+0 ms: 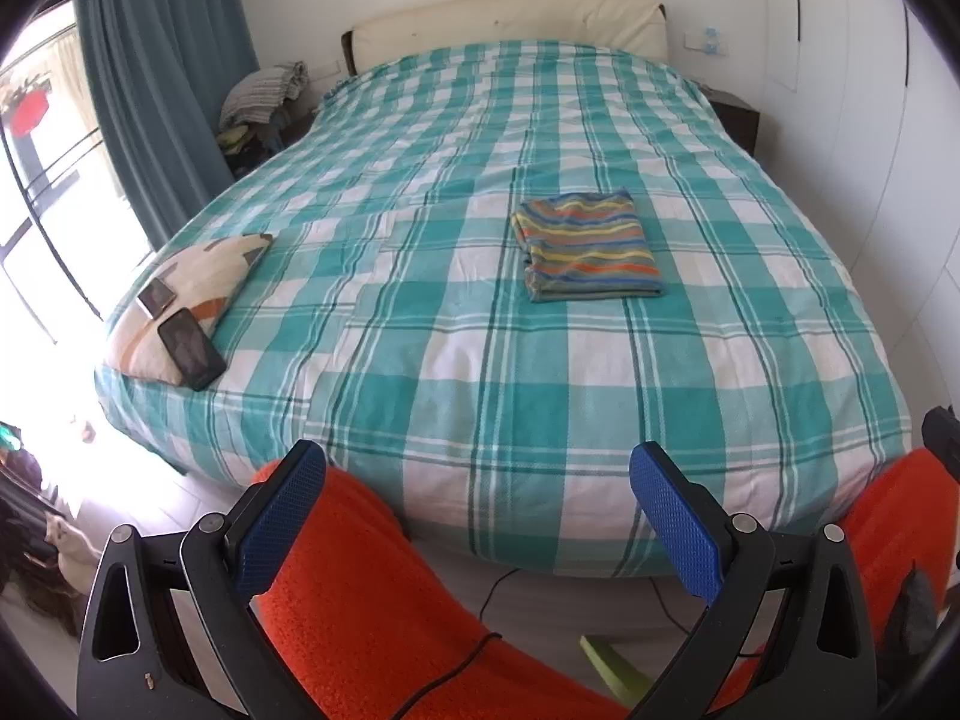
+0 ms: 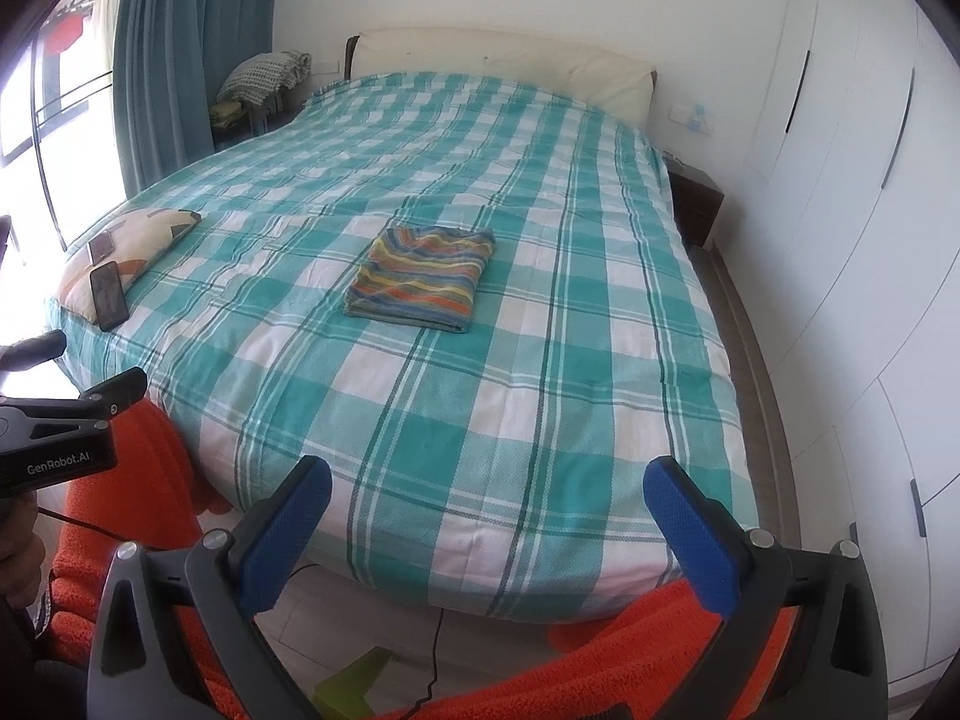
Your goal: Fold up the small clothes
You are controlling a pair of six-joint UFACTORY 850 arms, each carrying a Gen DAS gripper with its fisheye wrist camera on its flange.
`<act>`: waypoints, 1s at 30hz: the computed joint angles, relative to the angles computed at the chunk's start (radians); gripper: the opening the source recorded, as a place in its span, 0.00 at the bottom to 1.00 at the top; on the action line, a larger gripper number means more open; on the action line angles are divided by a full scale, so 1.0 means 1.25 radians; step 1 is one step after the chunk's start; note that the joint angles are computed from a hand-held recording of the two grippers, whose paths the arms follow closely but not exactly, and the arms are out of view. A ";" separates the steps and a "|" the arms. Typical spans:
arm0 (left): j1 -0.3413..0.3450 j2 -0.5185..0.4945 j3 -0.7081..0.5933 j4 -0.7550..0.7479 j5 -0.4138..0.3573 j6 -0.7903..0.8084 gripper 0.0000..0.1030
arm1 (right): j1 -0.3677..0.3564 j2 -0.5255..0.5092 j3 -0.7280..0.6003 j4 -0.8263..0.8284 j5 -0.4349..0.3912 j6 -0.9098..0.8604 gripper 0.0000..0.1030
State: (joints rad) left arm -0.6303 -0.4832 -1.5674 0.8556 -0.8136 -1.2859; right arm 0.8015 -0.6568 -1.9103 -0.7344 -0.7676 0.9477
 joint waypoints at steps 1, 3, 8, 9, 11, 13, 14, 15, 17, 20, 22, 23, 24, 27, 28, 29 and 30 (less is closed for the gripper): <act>-0.001 0.001 -0.001 -0.001 0.000 0.001 0.99 | 0.001 0.003 0.004 -0.006 -0.002 0.008 1.00; -0.004 0.002 -0.001 0.000 -0.001 0.001 0.99 | 0.002 0.011 0.013 -0.015 -0.002 0.019 1.00; -0.012 0.011 0.005 0.001 -0.002 0.008 0.99 | 0.005 0.026 0.030 -0.018 0.003 0.027 1.00; -0.011 0.015 0.009 0.001 0.001 0.011 0.99 | 0.006 0.029 0.033 -0.016 0.004 0.027 1.00; -0.013 0.023 0.017 0.005 0.005 0.010 0.99 | 0.006 0.037 0.041 -0.016 0.007 0.032 1.00; -0.016 0.028 0.022 0.012 0.006 0.004 0.99 | 0.006 0.045 0.051 -0.020 0.015 0.042 1.00; -0.017 0.029 0.023 0.013 0.006 0.004 0.99 | 0.006 0.046 0.052 -0.022 0.012 0.043 1.00; -0.017 0.032 0.026 0.015 0.007 0.003 0.99 | 0.007 0.046 0.052 -0.021 0.010 0.043 1.00; -0.017 0.034 0.028 0.015 0.009 0.002 0.99 | 0.007 0.047 0.054 -0.022 0.009 0.044 1.00; -0.018 0.035 0.028 0.017 0.010 0.000 0.99 | 0.008 0.052 0.062 -0.031 0.012 0.048 1.00; -0.020 0.038 0.030 0.021 0.012 -0.003 0.99 | 0.010 0.055 0.066 -0.033 0.011 0.050 1.00; -0.021 0.040 0.030 0.023 0.012 -0.005 0.99 | 0.010 0.056 0.066 -0.033 0.010 0.050 1.00; -0.022 0.042 0.031 0.025 0.012 -0.006 0.99 | 0.011 0.057 0.067 -0.033 0.009 0.051 1.00; -0.025 0.048 0.031 0.027 0.012 -0.009 0.99 | 0.010 0.058 0.068 -0.032 0.011 0.051 1.00; -0.025 0.051 0.031 0.027 0.013 -0.009 0.99 | 0.010 0.060 0.070 -0.033 0.013 0.052 1.00; -0.025 0.053 0.032 0.028 0.015 -0.008 0.99 | 0.012 0.061 0.070 -0.034 0.011 0.053 1.00; -0.027 0.056 0.033 0.030 0.015 -0.009 0.99 | 0.013 0.065 0.074 -0.036 0.011 0.057 1.00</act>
